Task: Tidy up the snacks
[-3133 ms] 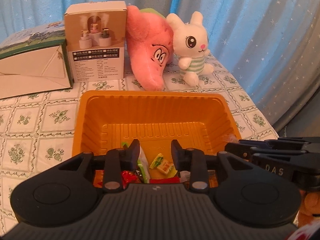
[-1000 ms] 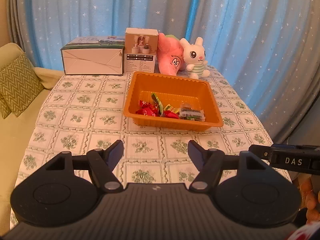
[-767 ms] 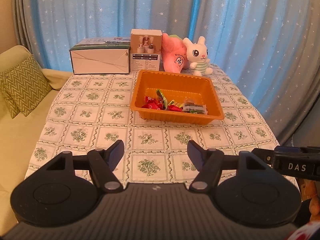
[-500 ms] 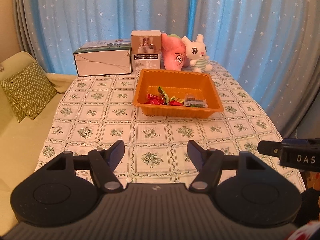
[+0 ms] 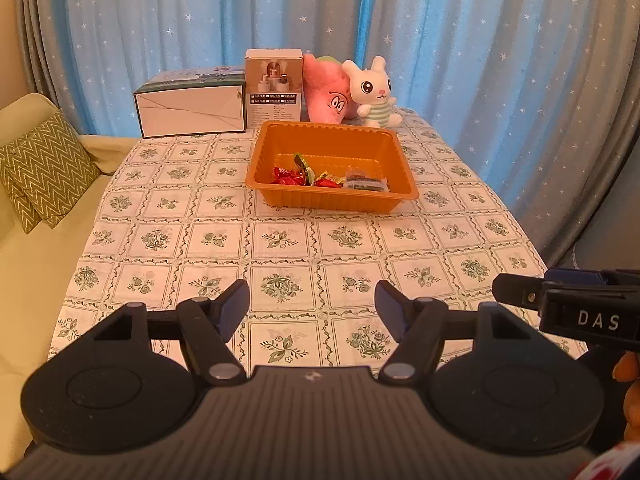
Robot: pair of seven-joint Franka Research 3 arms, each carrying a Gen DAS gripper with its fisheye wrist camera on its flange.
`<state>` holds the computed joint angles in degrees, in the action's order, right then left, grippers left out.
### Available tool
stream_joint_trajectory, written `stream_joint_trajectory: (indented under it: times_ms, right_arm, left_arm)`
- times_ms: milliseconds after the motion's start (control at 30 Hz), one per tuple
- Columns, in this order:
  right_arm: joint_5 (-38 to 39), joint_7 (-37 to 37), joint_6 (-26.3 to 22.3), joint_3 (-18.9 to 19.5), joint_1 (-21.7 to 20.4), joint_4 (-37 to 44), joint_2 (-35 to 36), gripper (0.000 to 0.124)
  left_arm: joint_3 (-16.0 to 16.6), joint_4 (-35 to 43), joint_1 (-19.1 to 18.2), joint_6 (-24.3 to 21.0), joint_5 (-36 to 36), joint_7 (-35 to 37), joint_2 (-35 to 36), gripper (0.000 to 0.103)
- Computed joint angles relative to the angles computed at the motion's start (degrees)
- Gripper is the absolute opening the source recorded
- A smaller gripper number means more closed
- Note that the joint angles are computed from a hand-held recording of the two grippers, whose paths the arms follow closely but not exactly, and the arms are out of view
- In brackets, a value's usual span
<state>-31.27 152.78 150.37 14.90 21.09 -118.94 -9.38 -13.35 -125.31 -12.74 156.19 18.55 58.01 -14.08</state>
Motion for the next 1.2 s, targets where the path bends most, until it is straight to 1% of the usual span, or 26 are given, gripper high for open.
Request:
stream_joint_trajectory:
  times_ms: [533, 1200]
  right_arm:
    - [-0.63, 1.28, -0.67, 1.14, -0.19, -0.85, -1.46, 0.064]
    - [-0.11, 0.47, -0.31, 0.88, -0.15, -0.57, -1.28, 0.064]
  left_arm:
    - [0.16, -0.73, -0.25, -0.39, -0.78, 0.02, -1.55, 0.067]
    - [0.02, -0.44, -0.49, -0.52, -0.98, 0.64, -1.33, 0.067]
